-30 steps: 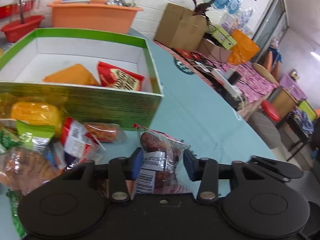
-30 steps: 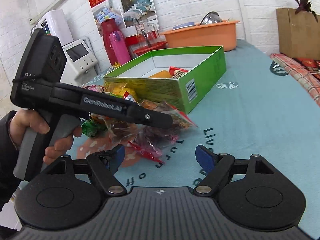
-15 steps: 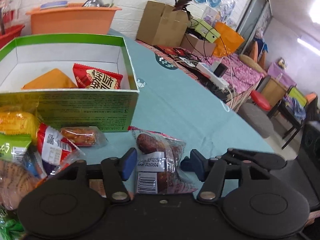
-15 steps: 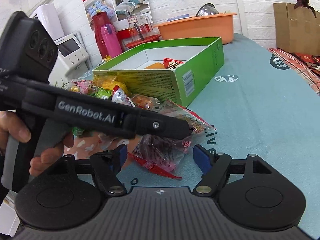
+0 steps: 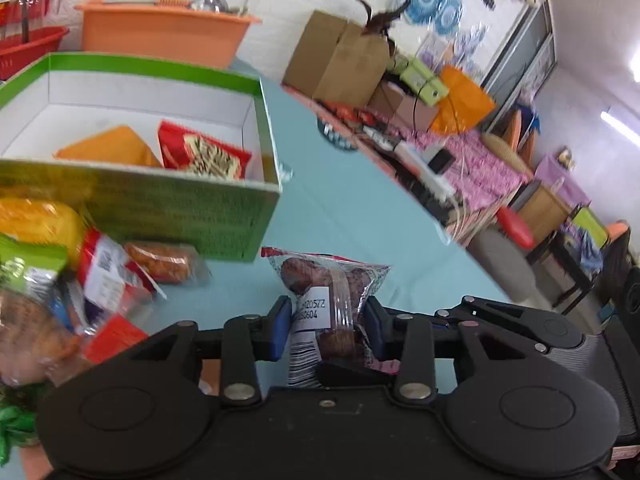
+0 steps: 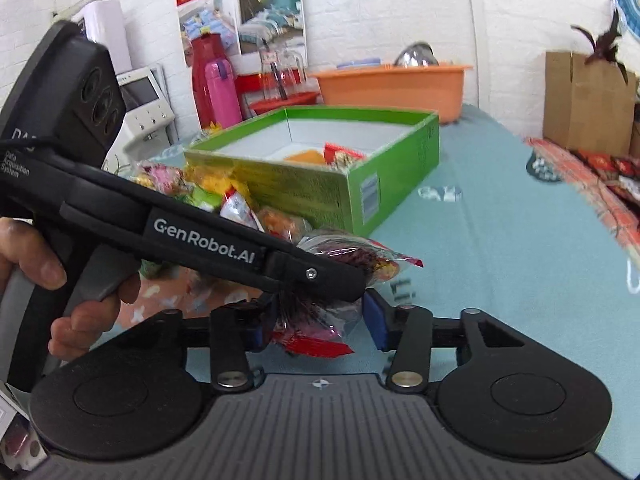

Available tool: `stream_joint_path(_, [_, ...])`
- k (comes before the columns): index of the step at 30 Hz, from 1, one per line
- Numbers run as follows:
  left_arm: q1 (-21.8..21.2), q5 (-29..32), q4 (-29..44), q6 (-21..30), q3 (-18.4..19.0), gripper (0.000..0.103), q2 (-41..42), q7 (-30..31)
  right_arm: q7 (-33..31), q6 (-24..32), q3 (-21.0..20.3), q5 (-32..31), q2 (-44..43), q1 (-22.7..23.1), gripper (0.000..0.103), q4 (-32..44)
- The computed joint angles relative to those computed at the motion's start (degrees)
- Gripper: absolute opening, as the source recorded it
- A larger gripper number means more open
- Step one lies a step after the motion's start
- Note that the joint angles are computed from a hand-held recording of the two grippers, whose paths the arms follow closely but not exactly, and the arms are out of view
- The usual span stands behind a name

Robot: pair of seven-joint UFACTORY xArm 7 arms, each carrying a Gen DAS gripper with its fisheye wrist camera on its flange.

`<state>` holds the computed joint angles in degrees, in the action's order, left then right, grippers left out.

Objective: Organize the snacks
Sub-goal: 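Lift the clear meat bag into the green box and open the left gripper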

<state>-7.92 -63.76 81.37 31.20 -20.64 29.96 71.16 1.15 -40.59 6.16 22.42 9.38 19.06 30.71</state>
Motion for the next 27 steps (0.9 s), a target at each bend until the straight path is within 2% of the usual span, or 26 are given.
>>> stream_joint_path(3, [1.5,-3.89,-0.5,-0.43,-0.87,0.078,-2.18,3.16,-3.98,-1.16,-0.32,0.53,-0.32,0.62,0.075,1.73])
stream_joint_path(7, [1.61,-8.26,0.76,-0.89,0.05,0.078,-3.41,6.09,-4.68,-1.65,-0.67,-3.32,0.62,-0.9,0.075,5.31])
stream_joint_path(10, [1.06,-9.15,3.72,-1.08,1.19,0.079,-2.38,5.74,-4.79,-1.08,-1.03,-5.98,2.4,-2.01,0.075,9.17])
stream_joint_path(14, [0.86,-6.65,9.92,-0.6,2.15,0.079,1.28,1.96,-4.27,0.58,-1.6,-9.59,5.81,-3.38,0.075,15.19])
stream_joint_path(19, [1.66,-2.0,17.26,-0.89,1.36,0.079,6.34,-1.85,-2.74,2.52,-1.98,-13.17,10.41,-4.92,0.075,22.3])
stream_joint_path(27, [0.42,9.58,32.66,0.91,0.44,0.079,17.77,-13.16,1.27,4.83,-2.26,-18.59,16.15,-8.04,0.075,29.46])
